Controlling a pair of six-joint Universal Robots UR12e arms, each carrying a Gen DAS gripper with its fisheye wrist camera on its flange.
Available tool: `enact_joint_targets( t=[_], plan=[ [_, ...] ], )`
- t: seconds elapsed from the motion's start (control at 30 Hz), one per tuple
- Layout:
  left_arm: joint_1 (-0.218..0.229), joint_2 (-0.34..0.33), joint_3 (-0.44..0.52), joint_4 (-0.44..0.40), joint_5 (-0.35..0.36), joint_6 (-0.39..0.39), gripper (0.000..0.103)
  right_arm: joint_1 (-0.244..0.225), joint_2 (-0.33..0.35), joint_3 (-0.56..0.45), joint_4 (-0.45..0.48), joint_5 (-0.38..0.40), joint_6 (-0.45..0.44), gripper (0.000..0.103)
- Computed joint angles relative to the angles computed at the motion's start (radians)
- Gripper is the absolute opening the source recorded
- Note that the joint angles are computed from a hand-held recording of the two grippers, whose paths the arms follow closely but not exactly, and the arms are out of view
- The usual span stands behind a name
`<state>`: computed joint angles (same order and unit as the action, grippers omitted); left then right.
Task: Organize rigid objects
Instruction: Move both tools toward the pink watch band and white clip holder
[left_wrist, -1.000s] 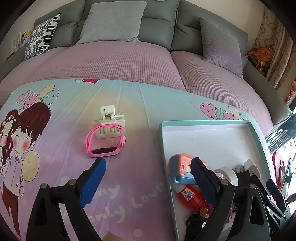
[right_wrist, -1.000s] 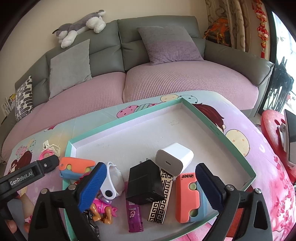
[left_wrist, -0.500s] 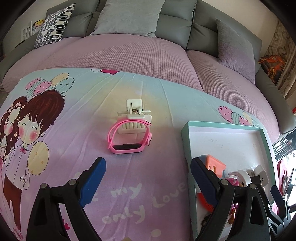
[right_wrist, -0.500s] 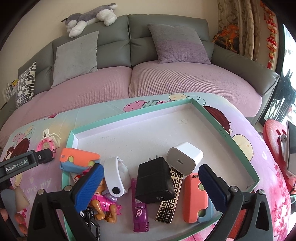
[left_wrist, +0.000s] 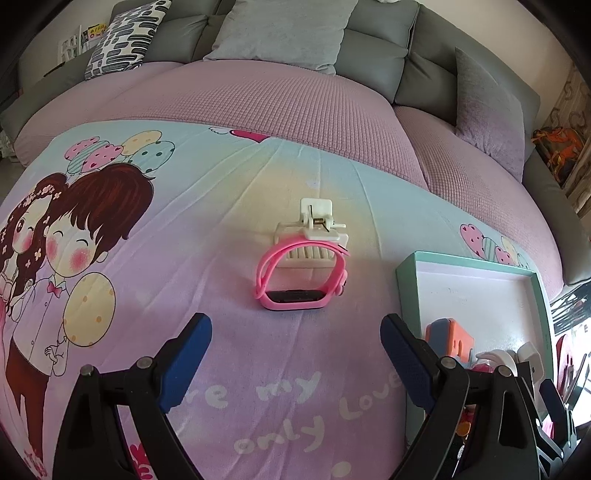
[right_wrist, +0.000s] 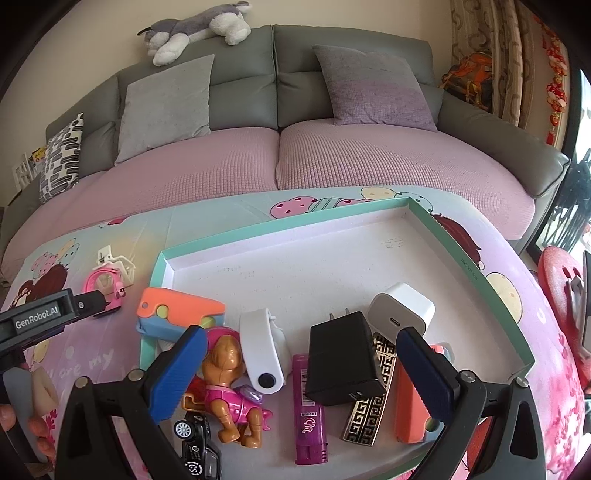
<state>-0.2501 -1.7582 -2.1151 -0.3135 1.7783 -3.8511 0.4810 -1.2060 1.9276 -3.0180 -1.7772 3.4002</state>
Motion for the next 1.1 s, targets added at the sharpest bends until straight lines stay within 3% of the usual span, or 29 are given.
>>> enact_joint_targets(
  t=[0.7, 0.97, 1.1],
  plan=[
    [0.018, -0.077, -0.010, 0.173, 0.015, 0.052, 0.093, 0.021, 0.034, -0.042, -0.021, 0.084, -0.005, 0.103],
    [0.028, -0.085, -0.021, 0.223, -0.017, 0.091, 0.092, 0.026, 0.049, -0.074, -0.003, 0.092, -0.033, 0.103],
    [0.031, -0.086, -0.026, 0.233, -0.018, 0.097, 0.084, 0.017, 0.056, -0.094, 0.001, 0.138, -0.047, 0.103]
  ],
)
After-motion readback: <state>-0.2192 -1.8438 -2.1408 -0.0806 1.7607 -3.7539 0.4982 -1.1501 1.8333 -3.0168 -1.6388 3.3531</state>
